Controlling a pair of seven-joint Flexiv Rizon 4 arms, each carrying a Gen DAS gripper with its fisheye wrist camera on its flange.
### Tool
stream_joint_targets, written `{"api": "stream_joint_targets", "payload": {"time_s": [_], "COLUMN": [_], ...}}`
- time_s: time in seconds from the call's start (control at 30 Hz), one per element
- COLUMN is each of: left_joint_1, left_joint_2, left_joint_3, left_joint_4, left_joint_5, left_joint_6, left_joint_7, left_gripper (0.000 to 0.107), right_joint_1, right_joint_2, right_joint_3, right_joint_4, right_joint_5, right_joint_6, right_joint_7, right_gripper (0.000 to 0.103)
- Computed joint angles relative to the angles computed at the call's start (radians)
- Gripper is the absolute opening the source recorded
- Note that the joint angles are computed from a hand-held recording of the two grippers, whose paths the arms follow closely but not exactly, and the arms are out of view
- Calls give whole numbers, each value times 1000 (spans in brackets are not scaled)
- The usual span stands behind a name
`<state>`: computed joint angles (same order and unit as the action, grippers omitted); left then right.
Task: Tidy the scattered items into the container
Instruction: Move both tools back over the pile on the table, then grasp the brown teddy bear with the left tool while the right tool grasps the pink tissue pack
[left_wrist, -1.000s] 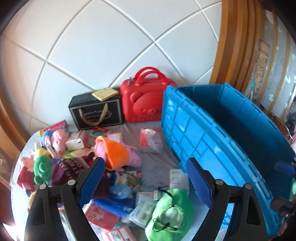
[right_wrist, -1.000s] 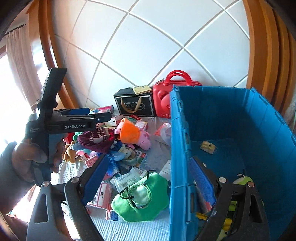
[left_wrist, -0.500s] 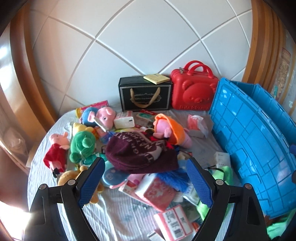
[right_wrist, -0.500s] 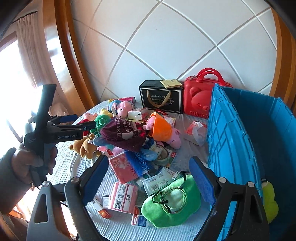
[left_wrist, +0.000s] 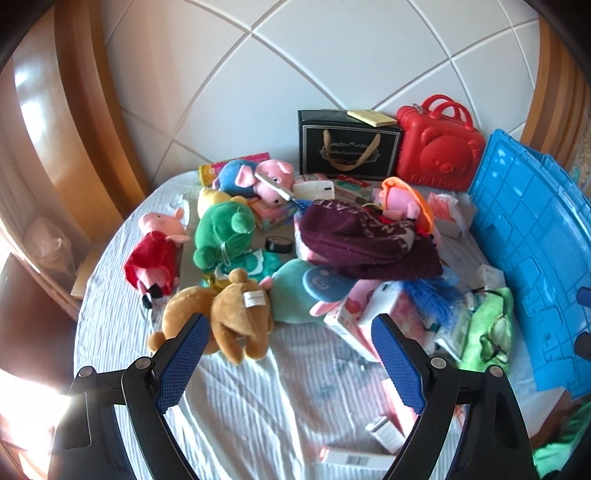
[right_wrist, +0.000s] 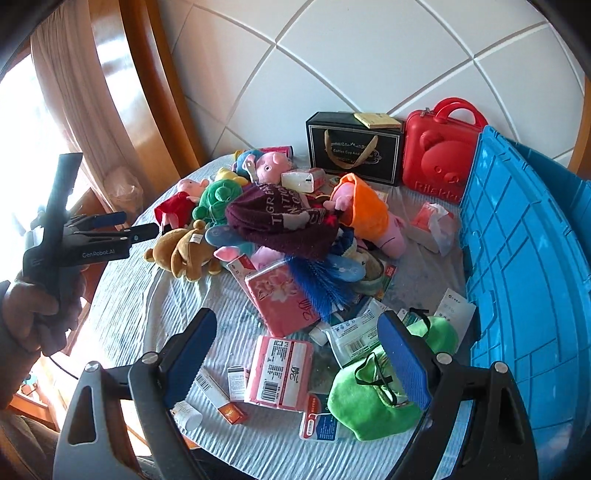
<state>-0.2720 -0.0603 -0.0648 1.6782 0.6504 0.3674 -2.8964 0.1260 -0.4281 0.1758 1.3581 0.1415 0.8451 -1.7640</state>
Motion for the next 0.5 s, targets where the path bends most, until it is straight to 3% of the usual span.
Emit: {"api": "stream_joint_targets", "payload": {"time_s": [0.27, 0.5], "left_joint_1": [62, 137], "left_joint_2": [93, 80], "left_joint_3": [35, 57], "left_joint_4": [224, 356], "left_joint_5": [-65, -134], "left_joint_6": [118, 254], "left_joint_7": [1, 89], "left_gripper": [90, 90], "right_joint_1": [57, 82], "right_joint_2": [-75, -119], "right_joint_3": [-15, -9], "right_joint_4": [20, 27], "right_joint_5": [-66, -91], "right_joint_6": [-33, -52], "right_joint_7": [83, 152], "right_gripper": [89, 89]}}
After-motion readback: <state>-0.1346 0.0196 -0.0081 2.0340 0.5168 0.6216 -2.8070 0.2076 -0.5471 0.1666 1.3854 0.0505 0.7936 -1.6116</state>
